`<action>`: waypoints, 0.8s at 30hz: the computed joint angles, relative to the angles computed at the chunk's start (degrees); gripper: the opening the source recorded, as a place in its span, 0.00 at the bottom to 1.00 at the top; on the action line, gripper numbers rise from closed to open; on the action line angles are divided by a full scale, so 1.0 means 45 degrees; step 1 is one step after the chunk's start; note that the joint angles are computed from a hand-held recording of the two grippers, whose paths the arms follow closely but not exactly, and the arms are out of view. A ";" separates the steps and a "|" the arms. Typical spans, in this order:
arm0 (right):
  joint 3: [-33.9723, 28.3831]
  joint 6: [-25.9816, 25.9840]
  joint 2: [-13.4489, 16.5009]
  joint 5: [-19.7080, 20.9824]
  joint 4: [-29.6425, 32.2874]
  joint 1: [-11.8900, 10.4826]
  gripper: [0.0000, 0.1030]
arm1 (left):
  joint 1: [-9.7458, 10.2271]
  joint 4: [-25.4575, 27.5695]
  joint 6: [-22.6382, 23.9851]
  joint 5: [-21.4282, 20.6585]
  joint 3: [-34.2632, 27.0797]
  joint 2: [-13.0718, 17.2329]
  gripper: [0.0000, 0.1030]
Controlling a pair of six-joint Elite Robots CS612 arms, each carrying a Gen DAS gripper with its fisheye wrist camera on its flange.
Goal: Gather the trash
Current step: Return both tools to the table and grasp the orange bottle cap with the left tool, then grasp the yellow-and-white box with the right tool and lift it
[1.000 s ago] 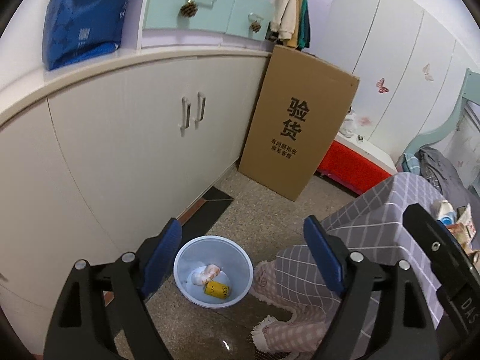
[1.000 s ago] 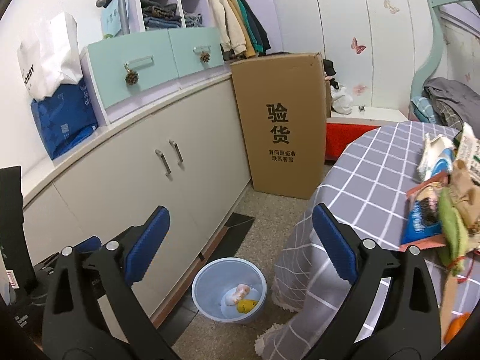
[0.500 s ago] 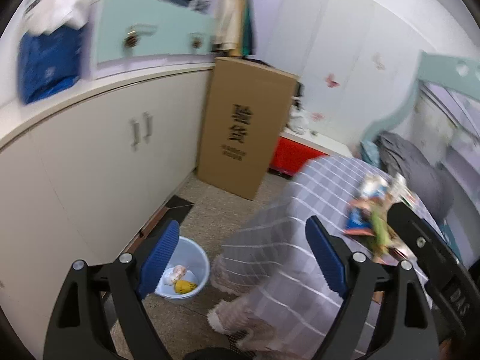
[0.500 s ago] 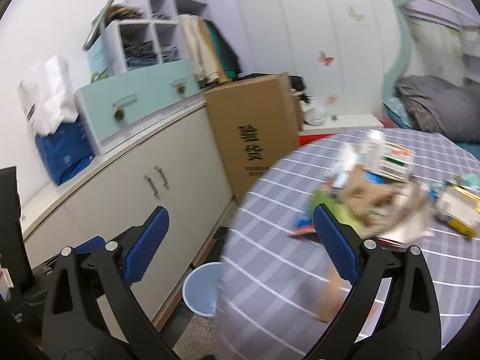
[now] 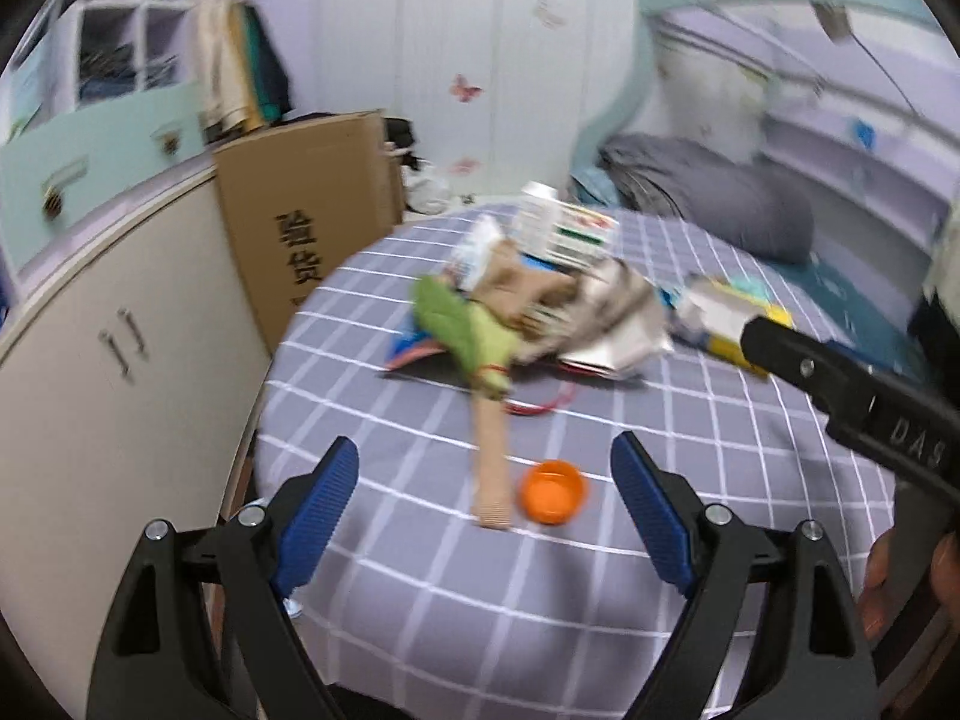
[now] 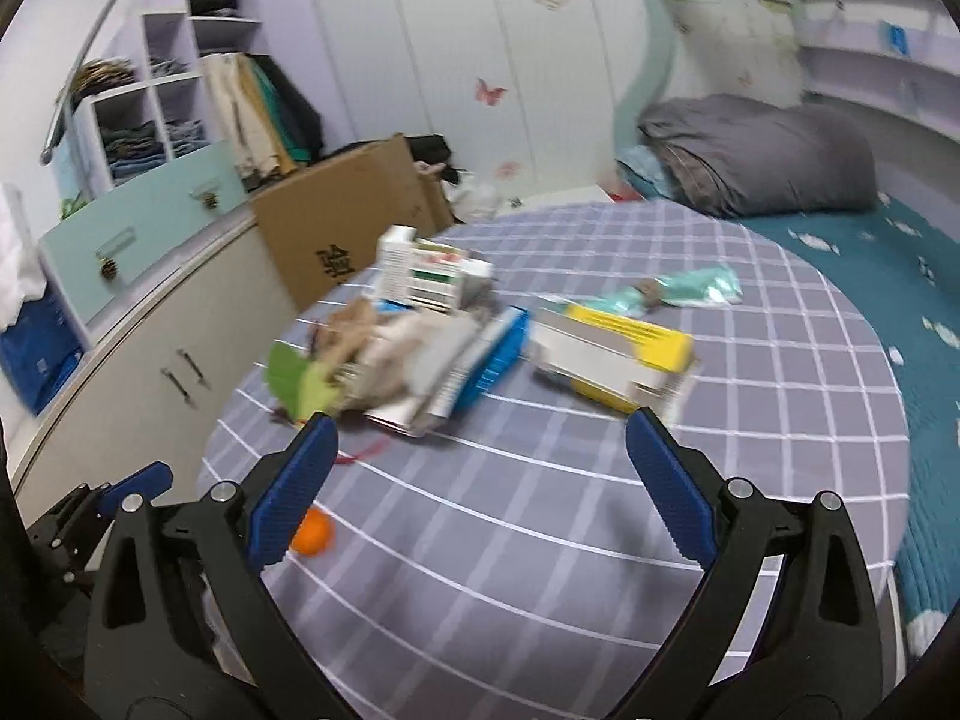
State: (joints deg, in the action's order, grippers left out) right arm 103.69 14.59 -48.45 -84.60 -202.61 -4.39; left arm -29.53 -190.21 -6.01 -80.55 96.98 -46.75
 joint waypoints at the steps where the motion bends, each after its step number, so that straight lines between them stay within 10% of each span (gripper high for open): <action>1: 0.0054 0.0017 -0.0001 0.0048 0.0024 -0.0056 0.92 | -0.0102 0.0099 0.0096 0.0039 -0.0016 0.0030 0.81; 15: 0.0467 0.0238 0.0012 0.1142 0.0203 -0.0810 0.92 | -0.0234 0.2489 0.0179 -0.0236 -0.0803 0.0341 0.29; 24: 0.0111 -0.0377 0.0060 0.0924 0.1065 -0.1029 0.92 | -0.0292 0.1838 -0.0386 -0.0048 -0.1022 0.0362 0.29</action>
State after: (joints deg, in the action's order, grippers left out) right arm 104.19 12.89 -48.18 -80.44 -197.82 -9.03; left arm -30.85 -181.94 -7.75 -80.77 92.38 -45.12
